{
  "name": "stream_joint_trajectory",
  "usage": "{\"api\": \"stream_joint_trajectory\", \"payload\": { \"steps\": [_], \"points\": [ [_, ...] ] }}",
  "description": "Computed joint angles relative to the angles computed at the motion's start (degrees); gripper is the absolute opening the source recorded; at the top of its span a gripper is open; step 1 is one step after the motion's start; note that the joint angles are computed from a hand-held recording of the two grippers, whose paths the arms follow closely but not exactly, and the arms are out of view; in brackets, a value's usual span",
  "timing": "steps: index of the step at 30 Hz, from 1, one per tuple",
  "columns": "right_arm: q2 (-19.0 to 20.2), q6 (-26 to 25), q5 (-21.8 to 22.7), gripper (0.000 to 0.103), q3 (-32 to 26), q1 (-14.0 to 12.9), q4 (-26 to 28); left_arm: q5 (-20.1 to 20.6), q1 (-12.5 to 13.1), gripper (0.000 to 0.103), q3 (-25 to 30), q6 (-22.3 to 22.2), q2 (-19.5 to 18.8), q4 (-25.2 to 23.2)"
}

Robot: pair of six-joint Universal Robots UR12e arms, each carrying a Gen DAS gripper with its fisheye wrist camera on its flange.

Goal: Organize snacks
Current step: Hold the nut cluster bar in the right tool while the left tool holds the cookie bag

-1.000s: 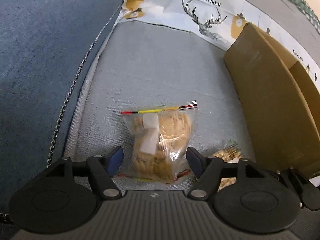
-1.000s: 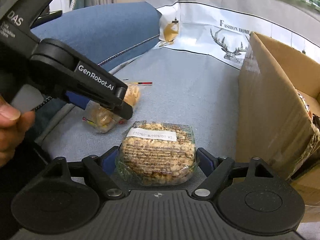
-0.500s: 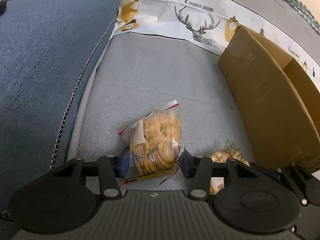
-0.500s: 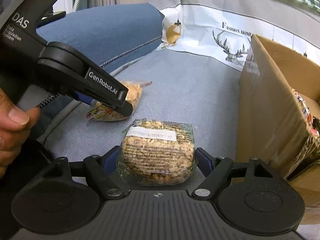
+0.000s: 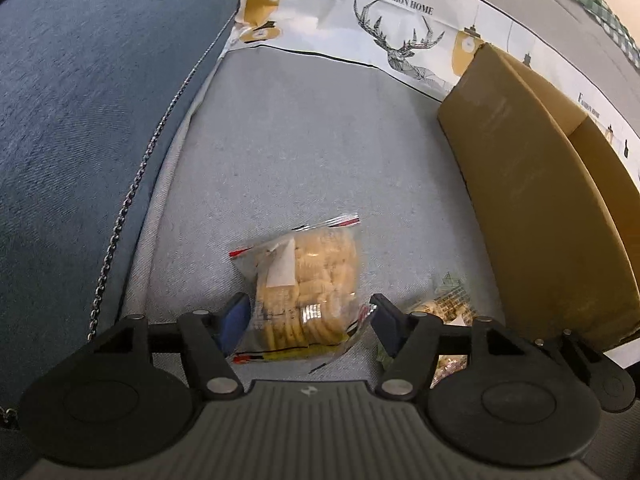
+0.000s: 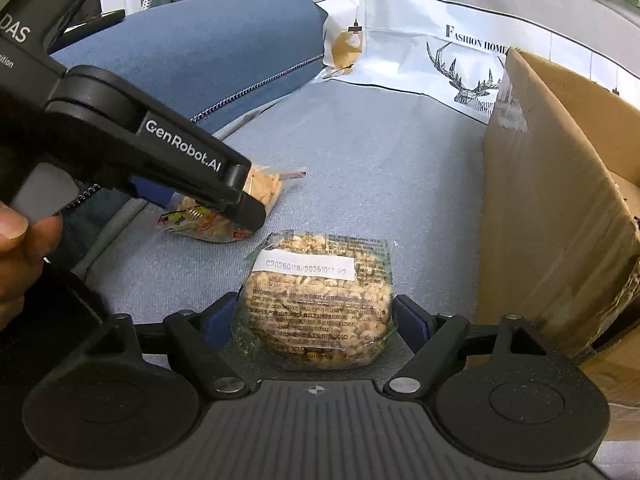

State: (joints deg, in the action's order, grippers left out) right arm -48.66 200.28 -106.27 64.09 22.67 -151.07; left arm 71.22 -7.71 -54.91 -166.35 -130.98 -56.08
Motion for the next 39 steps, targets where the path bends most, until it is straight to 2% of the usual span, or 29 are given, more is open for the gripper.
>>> {"api": "stream_joint_trajectory", "payload": {
  "steps": [19, 21, 26, 30, 39],
  "points": [
    [0.3, -1.1, -0.9, 0.085, -0.6, 0.3, 1.6, -0.3, 0.1, 0.074, 0.6, 0.2, -0.3, -1.0],
    [0.2, -1.3, -1.0, 0.084, -0.5, 0.4, 1.5, -0.1, 0.0, 0.072, 0.5, 0.2, -0.2, -0.9],
    [0.1, -1.9, -1.7, 0.078, -0.1, 0.5, 0.6, 0.4, -0.2, 0.057, 0.1, 0.6, -0.1, -0.1],
    [0.0, -2.4, -2.6, 0.078, 0.2, 0.7, -0.9, -0.4, -0.1, 0.055, -0.3, 1.2, 0.1, 0.8],
    [-0.9, -3.5, -5.1, 0.078, 1.6, 1.5, -3.7, -2.6, 0.8, 0.055, -3.3, -1.4, 1.6, 6.0]
  ]
}}
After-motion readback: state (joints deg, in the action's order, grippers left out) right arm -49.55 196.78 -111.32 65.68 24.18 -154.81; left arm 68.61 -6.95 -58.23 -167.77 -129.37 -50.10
